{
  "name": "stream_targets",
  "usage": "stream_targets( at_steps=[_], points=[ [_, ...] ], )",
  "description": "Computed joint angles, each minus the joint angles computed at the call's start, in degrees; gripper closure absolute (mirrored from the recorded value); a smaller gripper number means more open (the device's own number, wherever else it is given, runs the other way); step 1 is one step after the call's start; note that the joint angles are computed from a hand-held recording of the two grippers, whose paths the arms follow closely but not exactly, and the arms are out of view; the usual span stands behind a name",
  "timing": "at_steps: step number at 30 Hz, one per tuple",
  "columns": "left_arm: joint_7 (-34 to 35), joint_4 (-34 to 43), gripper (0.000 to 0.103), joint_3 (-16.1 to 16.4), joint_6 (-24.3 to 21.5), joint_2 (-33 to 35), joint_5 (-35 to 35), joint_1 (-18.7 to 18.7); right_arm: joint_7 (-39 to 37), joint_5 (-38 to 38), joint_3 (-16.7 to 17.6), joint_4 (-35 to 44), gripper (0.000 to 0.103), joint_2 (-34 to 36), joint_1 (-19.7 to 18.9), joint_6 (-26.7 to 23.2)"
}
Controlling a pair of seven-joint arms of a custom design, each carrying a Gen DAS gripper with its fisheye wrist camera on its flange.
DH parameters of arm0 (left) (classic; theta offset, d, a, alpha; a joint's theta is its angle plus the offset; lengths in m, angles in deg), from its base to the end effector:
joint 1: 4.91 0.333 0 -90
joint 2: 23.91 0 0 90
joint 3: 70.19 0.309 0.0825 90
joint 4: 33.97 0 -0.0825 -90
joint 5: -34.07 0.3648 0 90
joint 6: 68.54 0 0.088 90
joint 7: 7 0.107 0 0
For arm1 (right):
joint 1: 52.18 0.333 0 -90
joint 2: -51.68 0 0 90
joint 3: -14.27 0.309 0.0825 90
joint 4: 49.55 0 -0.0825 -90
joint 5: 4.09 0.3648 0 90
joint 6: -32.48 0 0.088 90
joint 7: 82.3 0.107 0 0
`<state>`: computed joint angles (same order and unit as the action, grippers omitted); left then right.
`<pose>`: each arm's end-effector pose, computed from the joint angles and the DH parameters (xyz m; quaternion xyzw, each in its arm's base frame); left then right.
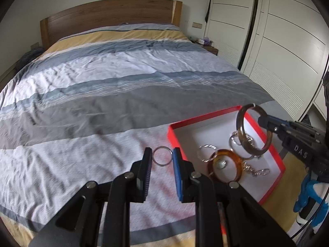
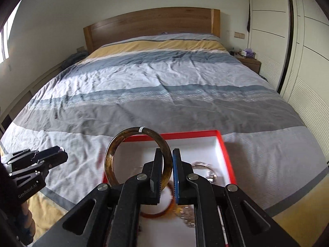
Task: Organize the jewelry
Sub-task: 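Carry the ring and dark bangle into the red box and open both tools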
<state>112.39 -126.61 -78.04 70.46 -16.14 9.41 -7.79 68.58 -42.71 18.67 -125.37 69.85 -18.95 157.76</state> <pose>0.6222 -0.1134 0.6156 -0.4870 0.7882 -0.3455 0.1490 0.5546 0.3868 0.6200 -0.5907 0.7036 -0.2813 0.2773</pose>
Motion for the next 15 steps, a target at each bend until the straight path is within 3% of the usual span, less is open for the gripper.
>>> stream_targets(
  at_steps=[7,15],
  points=[
    [-7.53,8.03,0.084,-0.83,-0.99,8.62,7.37,-5.06,-1.19,1.93,0.13,-9.56,0.094,-3.96,-4.18,2.65],
    [-9.95,6.31,0.084,-0.26,1.53,9.77,11.55,-6.93,-1.81,4.11,0.86,-14.37,0.094,-4.89,-6.26,6.37]
  ],
)
